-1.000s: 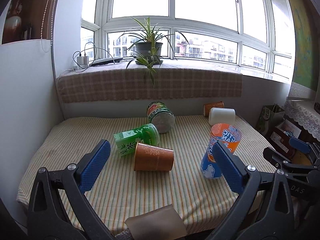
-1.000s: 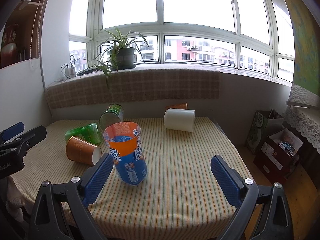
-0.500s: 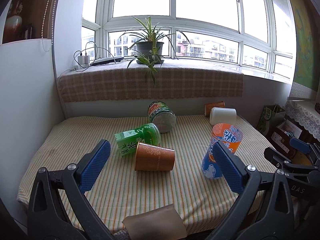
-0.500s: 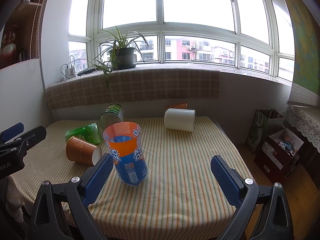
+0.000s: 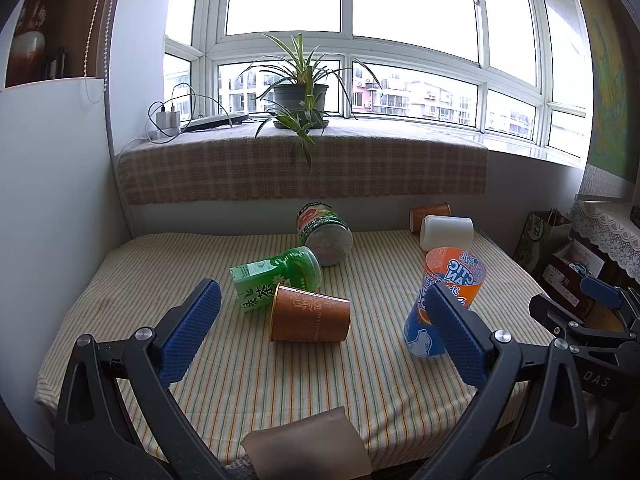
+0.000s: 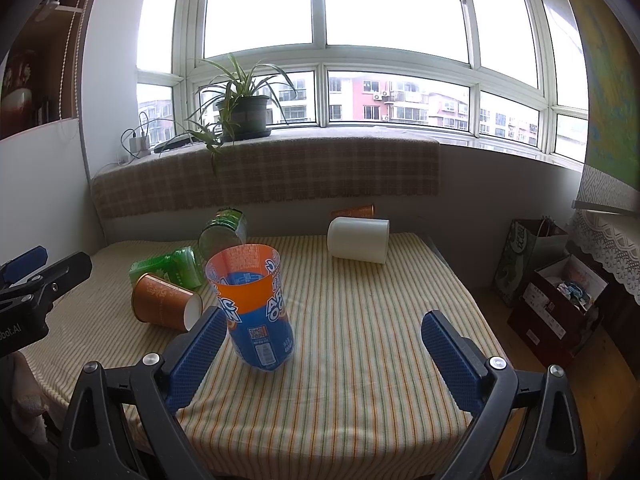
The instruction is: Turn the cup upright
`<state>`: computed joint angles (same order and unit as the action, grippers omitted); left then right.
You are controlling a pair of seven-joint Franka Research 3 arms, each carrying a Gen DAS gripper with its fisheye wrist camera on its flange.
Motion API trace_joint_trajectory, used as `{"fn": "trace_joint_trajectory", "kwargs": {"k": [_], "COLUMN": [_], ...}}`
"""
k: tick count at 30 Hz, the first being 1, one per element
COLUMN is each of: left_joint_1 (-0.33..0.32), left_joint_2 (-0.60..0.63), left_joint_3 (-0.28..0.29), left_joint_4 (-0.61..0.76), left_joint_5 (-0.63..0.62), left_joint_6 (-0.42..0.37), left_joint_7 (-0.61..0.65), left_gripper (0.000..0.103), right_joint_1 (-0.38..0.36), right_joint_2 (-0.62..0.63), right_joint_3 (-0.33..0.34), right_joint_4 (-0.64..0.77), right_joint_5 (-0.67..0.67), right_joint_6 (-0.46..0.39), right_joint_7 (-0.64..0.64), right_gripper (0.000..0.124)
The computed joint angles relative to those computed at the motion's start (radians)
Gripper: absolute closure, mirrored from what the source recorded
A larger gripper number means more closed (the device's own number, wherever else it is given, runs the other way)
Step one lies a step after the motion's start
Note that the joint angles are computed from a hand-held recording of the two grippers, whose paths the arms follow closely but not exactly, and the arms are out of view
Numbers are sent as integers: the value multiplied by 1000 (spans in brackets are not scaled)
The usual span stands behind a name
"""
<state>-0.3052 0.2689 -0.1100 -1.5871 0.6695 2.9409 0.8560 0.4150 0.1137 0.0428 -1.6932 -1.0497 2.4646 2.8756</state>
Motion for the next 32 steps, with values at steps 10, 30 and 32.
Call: {"fn": "trace_joint_trajectory", "kwargs": {"k": [10, 30, 32], "left_joint_1": [1, -2, 1], "left_joint_2": [1, -7, -5], "left_joint_3": [0, 21, 18], "left_joint_4": [1, -4, -2], "left_joint_5": [-4, 34, 36], "left_joint_6": [1, 5, 2], "left_joint_7": [5, -42, -45], "left_gripper": [0, 0, 0], "right_joint_1": [1, -3, -3], "right_joint_2": [-1, 7, 12], "right_joint_3": [0, -1, -3], "right_joint_4": [-1, 2, 3], "right_joint_5": [-4, 34, 44], "right_joint_6": [-1, 5, 11], "right_joint_7": [5, -29, -38], "right_gripper": [25, 25, 25]}}
